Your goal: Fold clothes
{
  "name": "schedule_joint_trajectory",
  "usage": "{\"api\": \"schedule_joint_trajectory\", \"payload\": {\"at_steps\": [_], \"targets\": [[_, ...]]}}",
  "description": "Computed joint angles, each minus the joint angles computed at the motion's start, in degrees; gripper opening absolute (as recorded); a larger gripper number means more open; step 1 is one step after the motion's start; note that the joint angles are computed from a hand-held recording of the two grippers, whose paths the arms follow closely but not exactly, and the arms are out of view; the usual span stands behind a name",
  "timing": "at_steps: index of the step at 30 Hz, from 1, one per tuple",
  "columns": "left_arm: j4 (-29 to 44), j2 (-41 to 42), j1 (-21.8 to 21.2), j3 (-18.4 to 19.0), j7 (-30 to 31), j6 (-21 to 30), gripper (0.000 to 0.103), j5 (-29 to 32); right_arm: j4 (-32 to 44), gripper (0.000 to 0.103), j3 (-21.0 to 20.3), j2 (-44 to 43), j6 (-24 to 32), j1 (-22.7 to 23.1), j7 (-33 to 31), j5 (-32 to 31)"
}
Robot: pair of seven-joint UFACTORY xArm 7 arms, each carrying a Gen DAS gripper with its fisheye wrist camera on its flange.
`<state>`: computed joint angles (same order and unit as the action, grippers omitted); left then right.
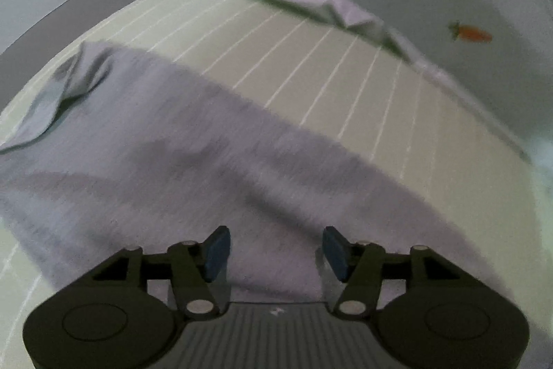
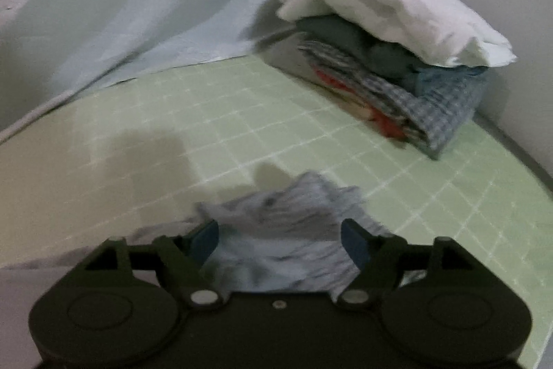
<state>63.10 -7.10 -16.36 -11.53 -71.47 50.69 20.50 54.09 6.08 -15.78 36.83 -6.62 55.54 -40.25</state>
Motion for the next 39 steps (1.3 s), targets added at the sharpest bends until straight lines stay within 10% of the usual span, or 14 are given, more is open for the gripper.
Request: {"api": "schedule_joint_trajectory", "payload": {"at_steps": [6,9,15,19,24,36,39], "targets": [[-4.6,-4.1,-0.4,-0.4,2.5,2.5,0.06,-3.7,-2.5,0.084,-3.2,-1.1,-1.3,-0.2,-6.1,5.1],[-5.9,-5.5,-0.5,-1.1,4.1,3.3,0.061,-3.8,-3.5,0.039,-4.6,-1.2,-3.2,-0.1,-13.0,9.3],[-8.2,-7.8,-0.4,-1.2,6.9,1.9,0.061,-4.9,-2.1,0.022,-2.2,-0.6,-3.5,-5.5,-11.4,2.3],[-11.0,-10.8,0.1,-0.8,7.7,-0.3,0.061,-7.9,1.6,0.04,-2.2,2.3,2.1,-6.2,-5.5,1.3],[-16.1,-18.0,2.5,-0.3,4.8,-0.1,0.061,-11.2,2.1,0.091,0.6,0.8,9.3,-2.3,-0.4,-4.0],[-24.5,-28.5,14.4,3.8,4.3,-5.4,0.059,-11.6,-5.8,0.094,7.3,-11.1,10.6,9.3,9.6,16.5],[-22.9,-27.4,16.5,3.4,5.2,-3.4,0.017,-10.8,-6.0,0.095,8.7,-11.5,9.8,11.2,12.2,19.2]]}}
